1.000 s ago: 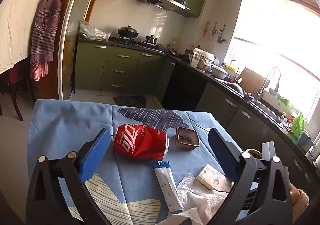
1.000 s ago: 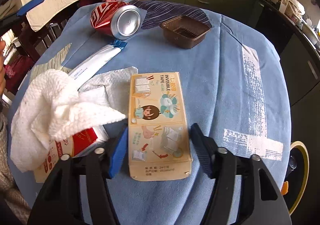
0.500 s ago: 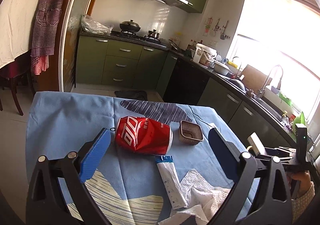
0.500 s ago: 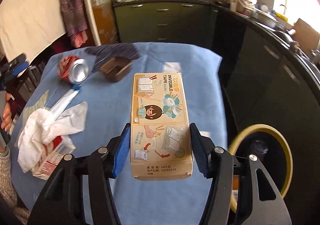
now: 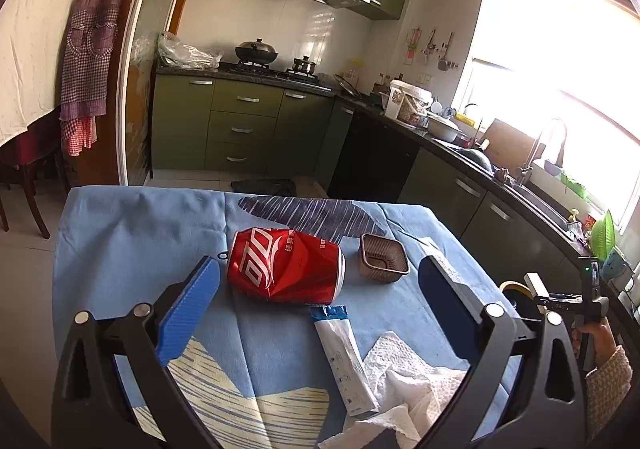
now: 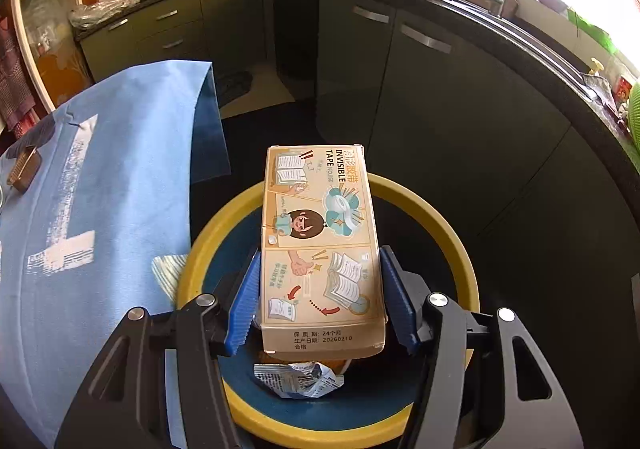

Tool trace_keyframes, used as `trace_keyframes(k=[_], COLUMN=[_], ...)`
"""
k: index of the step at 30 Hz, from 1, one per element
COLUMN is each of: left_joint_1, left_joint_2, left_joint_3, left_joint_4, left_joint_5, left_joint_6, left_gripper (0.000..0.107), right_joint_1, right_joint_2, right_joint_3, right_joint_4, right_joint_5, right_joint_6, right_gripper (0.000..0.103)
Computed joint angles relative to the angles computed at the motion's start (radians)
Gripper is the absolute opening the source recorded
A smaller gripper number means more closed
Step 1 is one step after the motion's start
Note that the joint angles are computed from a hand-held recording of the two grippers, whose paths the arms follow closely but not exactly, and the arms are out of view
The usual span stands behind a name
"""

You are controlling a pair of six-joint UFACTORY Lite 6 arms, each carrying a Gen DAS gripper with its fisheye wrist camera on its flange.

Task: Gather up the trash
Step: 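Carry the tape box over the bin and open the right tool, then reach the left tool to the brown plastic tray and grasp its rim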

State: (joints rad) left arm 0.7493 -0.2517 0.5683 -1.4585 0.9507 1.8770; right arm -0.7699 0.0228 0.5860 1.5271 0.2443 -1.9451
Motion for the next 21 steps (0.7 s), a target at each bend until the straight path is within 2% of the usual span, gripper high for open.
trace_keyframes(k=[4,8,10,13,16,18,21], left_joint_1=[-0.001,-0.011,-0.019,-0.036,-0.053,-0.085,-0.150], left_joint_2=[0.002,-0.001,-0.005,-0.018,-0.090,-0.199,-0.368], left_joint_3=[0.002,-0.001,-0.003,-0.007,-0.026,-0.064,-0.123], left_joint_4=[0.005,0.007,0.013,0.037,0.095,0.157,0.275], left_joint_5=[0.001,-0.009,-0.015,-0.019,-0.023,-0.059,-0.125], left_joint_6=[-0.002,-0.001,-0.007,-0.034,-0.103,-0.167,-0.293], left_gripper=[0.095,0.095,0.095,0.095,0.095,0.095,0.095], right_joint_1=[-0.008,-0.036,-0.057,-0.103,-0.037,0.080,0.356], right_joint_2=[0.062,-0.006,-0.120,-0.359,-0.586,-0.702,-0.836], right_joint_3=[0.032,0.001,-0.050,-0.142,-0.222,-0.263,-0.322], right_joint_4=[0.042,0.038,-0.024,-0.093,-0.131,-0.133,-0.086], right_joint_5=[-0.002,0.020,0.072,0.235,0.290,0.253,0.069], right_joint_6=[-0.037,-0.028,0.067,0.213,0.353,0.428,0.505], right_gripper=[0.061,0.064,0.064,0.064,0.064,0.064,0.064])
